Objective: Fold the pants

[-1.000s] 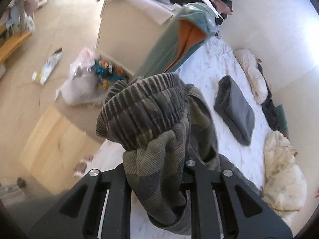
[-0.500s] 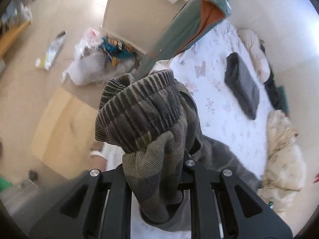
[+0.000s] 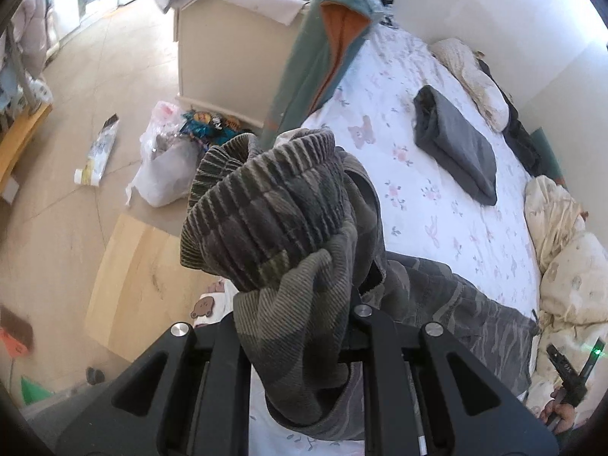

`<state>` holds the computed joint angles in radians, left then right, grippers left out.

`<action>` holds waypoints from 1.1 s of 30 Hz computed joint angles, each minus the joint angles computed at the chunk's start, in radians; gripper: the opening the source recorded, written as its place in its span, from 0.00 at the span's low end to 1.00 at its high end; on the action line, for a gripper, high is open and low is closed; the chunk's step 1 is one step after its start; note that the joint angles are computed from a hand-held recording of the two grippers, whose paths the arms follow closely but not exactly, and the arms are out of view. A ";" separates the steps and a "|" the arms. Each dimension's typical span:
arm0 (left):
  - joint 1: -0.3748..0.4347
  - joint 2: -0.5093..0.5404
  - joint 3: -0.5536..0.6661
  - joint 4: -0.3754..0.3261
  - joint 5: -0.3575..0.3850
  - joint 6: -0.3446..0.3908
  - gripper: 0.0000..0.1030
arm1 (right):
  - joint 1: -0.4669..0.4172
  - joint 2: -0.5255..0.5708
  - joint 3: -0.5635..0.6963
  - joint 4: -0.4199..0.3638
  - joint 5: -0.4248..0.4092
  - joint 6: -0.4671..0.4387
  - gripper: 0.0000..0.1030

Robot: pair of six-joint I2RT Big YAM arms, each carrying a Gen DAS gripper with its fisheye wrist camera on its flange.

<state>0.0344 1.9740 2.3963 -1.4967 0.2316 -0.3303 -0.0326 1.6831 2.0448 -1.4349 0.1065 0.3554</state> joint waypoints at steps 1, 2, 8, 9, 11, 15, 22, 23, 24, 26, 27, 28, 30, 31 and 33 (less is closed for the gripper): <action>-0.002 0.001 0.002 0.000 0.002 -0.003 0.12 | 0.032 0.007 -0.007 0.031 -0.091 0.022 0.58; -0.005 0.000 0.001 -0.001 0.001 -0.004 0.12 | 0.087 0.033 -0.002 0.057 -0.198 0.046 0.57; -0.027 -0.015 -0.024 0.018 -0.013 0.026 0.12 | 0.325 0.267 0.146 0.103 -0.524 0.096 0.18; -0.031 -0.016 -0.024 0.020 -0.016 0.038 0.12 | 0.341 0.290 0.150 0.112 -0.576 0.116 0.14; -0.036 -0.015 -0.020 0.022 -0.003 0.054 0.12 | 0.389 0.320 0.136 0.163 -0.643 0.147 0.08; -0.051 0.019 0.011 -0.050 0.069 0.091 0.11 | 0.434 0.395 0.166 0.119 -0.618 0.174 0.03; -0.117 -0.045 -0.066 0.040 -0.022 0.219 0.11 | 0.384 0.290 0.137 0.071 -0.583 0.060 0.08; -0.122 -0.052 -0.078 0.047 -0.027 0.227 0.11 | 0.355 0.219 0.068 0.110 -0.569 0.057 0.08; -0.128 -0.055 -0.084 0.052 -0.032 0.234 0.11 | 0.330 0.168 0.017 0.135 -0.561 0.061 0.11; -0.141 -0.058 -0.088 0.060 -0.054 0.230 0.11 | 0.271 0.078 -0.073 0.172 -0.525 0.076 0.15; -0.157 -0.061 -0.091 0.065 -0.083 0.222 0.11 | 0.232 0.045 -0.104 0.167 -0.513 0.060 0.39; -0.166 -0.059 -0.089 0.068 -0.094 0.224 0.11 | 0.204 0.002 -0.149 0.176 -0.483 0.074 0.56; -0.215 -0.061 -0.090 0.072 -0.156 0.249 0.11 | 0.119 -0.060 -0.227 0.219 -0.471 0.129 0.80; -0.248 -0.071 -0.106 0.086 -0.199 0.271 0.11 | 0.083 -0.082 -0.256 0.252 -0.470 0.170 0.80; -0.308 -0.096 -0.158 0.118 -0.260 0.308 0.11 | 0.040 -0.128 -0.319 0.316 -0.448 0.230 0.80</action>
<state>-0.2741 1.8779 2.2381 -1.3787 -0.0285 -0.0226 0.0077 1.5549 1.7258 -1.1188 -0.3419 0.5854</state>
